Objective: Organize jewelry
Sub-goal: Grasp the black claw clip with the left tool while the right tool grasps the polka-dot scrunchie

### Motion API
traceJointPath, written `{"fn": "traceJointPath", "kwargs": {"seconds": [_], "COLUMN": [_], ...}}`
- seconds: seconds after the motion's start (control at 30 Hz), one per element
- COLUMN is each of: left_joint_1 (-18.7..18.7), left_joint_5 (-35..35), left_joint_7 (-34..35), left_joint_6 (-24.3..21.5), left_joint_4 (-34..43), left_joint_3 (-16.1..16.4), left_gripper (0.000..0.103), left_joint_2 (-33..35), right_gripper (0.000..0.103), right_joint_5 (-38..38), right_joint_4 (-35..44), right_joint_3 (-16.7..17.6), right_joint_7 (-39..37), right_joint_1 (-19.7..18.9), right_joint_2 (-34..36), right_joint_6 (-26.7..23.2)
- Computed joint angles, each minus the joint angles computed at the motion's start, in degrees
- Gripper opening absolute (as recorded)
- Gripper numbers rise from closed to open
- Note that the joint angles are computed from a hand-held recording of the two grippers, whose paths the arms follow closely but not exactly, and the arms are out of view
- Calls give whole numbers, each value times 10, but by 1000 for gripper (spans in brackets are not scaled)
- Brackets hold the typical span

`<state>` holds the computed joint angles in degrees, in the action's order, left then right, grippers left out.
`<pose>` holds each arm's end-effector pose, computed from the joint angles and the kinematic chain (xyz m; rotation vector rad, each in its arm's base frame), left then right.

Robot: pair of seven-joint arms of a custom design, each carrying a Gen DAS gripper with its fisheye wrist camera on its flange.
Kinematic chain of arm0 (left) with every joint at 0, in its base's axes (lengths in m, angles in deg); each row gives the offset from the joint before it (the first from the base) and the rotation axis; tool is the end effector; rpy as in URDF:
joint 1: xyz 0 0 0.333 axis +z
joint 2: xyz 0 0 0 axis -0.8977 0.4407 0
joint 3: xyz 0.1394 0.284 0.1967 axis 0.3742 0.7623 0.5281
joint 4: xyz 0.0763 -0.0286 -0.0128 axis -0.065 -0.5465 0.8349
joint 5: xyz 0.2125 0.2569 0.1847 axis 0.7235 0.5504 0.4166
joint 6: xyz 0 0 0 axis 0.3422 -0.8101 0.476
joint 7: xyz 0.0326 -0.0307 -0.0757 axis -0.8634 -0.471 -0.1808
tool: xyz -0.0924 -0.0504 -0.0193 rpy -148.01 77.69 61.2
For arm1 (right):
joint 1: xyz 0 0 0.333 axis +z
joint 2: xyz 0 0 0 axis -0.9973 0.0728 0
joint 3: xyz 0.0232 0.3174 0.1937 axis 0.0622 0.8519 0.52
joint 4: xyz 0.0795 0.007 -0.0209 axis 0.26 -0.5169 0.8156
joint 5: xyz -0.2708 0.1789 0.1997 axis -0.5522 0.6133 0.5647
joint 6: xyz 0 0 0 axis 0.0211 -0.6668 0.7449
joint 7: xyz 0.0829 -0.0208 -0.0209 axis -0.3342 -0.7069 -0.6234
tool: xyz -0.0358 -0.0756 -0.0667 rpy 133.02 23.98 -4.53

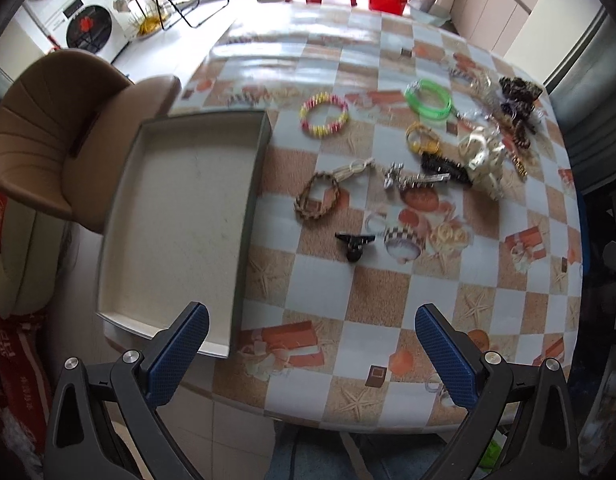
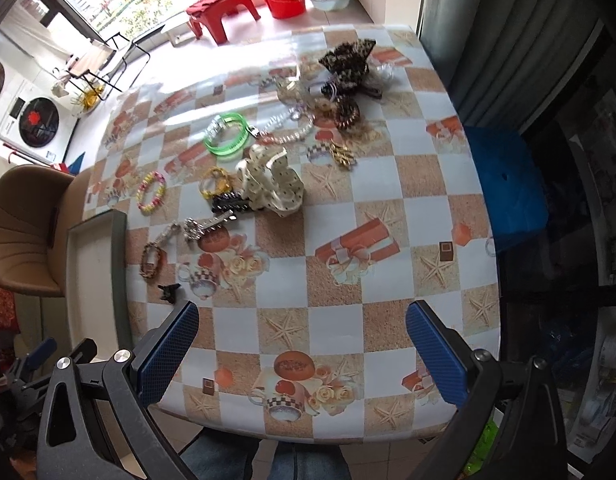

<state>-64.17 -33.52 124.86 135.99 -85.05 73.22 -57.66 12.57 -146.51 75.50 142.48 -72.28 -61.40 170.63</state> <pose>0.5645 -0.0634 0.5646 -2.0014 2.2452 -0.1657 0.5329 0.1525 0.6056 -1.6710 2.4316 -0.1941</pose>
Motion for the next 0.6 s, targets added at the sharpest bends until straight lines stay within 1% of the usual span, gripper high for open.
{"fn": "traceJointPath", "kwargs": {"seconds": [0.1, 0.17, 0.3, 0.43, 0.47, 0.53, 0.6], "left_joint_1": [-4, -7, -17, -31, -34, -40, -42], "left_joint_5": [-1, -14, -21, -4, 3, 12, 16], "left_joint_7": [-16, -22, -47, -74, -80, -90, -94], "left_joint_6": [13, 26, 55, 92, 96, 100, 103], "left_joint_4": [-15, -20, -14, -7, -3, 4, 9], "left_joint_3": [-3, -4, -5, -2, -1, 2, 5], "left_gripper": [103, 103, 103, 103, 103, 99, 98], "left_joint_2": [12, 26, 60, 94, 102, 117, 129], "right_gripper": [103, 103, 103, 103, 103, 103, 103], "right_joint_5": [12, 21, 33, 41, 39, 42, 42], "right_joint_4": [-10, -14, -8, 14, 22, 41, 60], "right_joint_3": [-4, -7, -10, -10, -9, -7, -6], "right_joint_7": [-23, -39, -64, -88, -92, -105, -116], "right_joint_1": [-4, -8, -16, -24, -25, -28, -31], "right_joint_2": [12, 25, 56, 98, 109, 135, 160], "right_joint_6": [19, 34, 63, 100, 104, 114, 121]}}
